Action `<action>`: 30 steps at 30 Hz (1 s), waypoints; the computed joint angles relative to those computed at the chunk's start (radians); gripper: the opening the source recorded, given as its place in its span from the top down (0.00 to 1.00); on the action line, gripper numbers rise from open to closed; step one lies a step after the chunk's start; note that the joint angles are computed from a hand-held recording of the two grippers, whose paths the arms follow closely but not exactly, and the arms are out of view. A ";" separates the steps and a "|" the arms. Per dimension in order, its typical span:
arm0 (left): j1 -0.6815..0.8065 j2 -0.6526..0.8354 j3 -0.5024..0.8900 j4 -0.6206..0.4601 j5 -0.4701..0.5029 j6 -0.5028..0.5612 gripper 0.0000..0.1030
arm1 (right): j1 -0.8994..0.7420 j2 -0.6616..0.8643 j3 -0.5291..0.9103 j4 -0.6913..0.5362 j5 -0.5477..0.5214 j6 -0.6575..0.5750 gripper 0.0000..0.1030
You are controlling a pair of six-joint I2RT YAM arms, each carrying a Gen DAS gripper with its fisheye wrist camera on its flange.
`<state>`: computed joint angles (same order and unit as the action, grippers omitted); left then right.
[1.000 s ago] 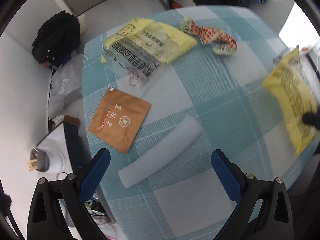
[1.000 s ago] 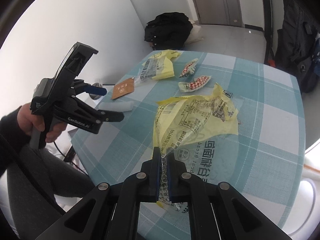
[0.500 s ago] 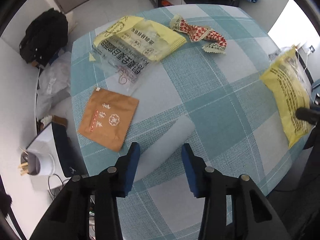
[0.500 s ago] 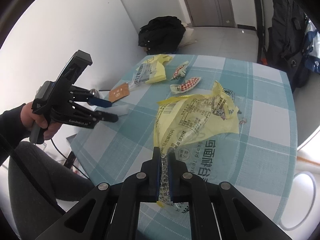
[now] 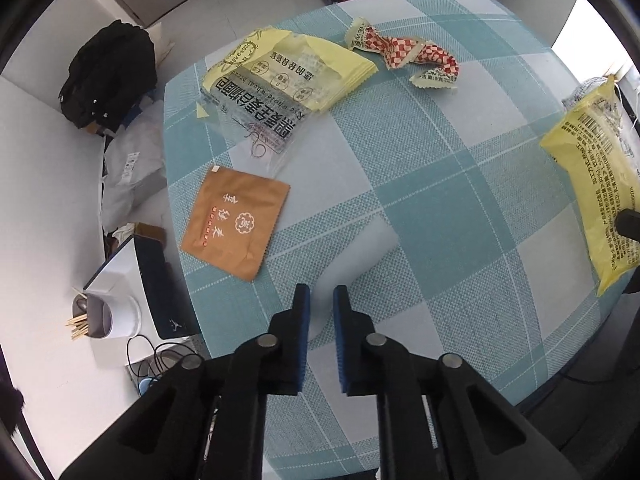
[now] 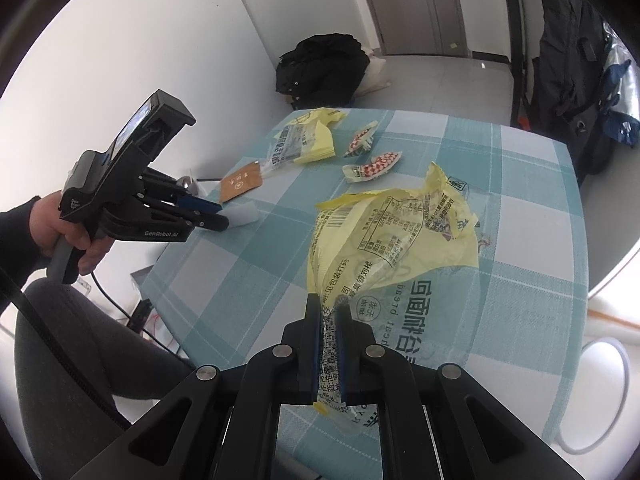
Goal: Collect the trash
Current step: 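Grasp the white foam tube with the left tool and lift it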
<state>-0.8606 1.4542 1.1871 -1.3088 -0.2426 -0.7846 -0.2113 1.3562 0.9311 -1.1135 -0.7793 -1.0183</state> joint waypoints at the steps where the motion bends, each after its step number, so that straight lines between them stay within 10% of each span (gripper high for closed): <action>1: -0.008 0.002 0.006 -0.011 -0.009 -0.011 0.95 | -0.002 -0.003 0.000 -0.002 -0.002 -0.002 0.93; 16: -0.059 -0.036 0.035 0.003 -0.032 -0.182 0.97 | -0.039 -0.039 -0.018 -0.021 -0.024 -0.035 0.93; 30: -0.210 -0.046 0.170 0.004 -0.258 -0.371 0.97 | -0.152 -0.054 0.045 -0.090 -0.119 -0.099 0.93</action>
<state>-1.0701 1.4087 1.3567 -1.3049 -0.5002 -1.1553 -0.3633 1.3018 0.9759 -1.2035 -0.8983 -1.1177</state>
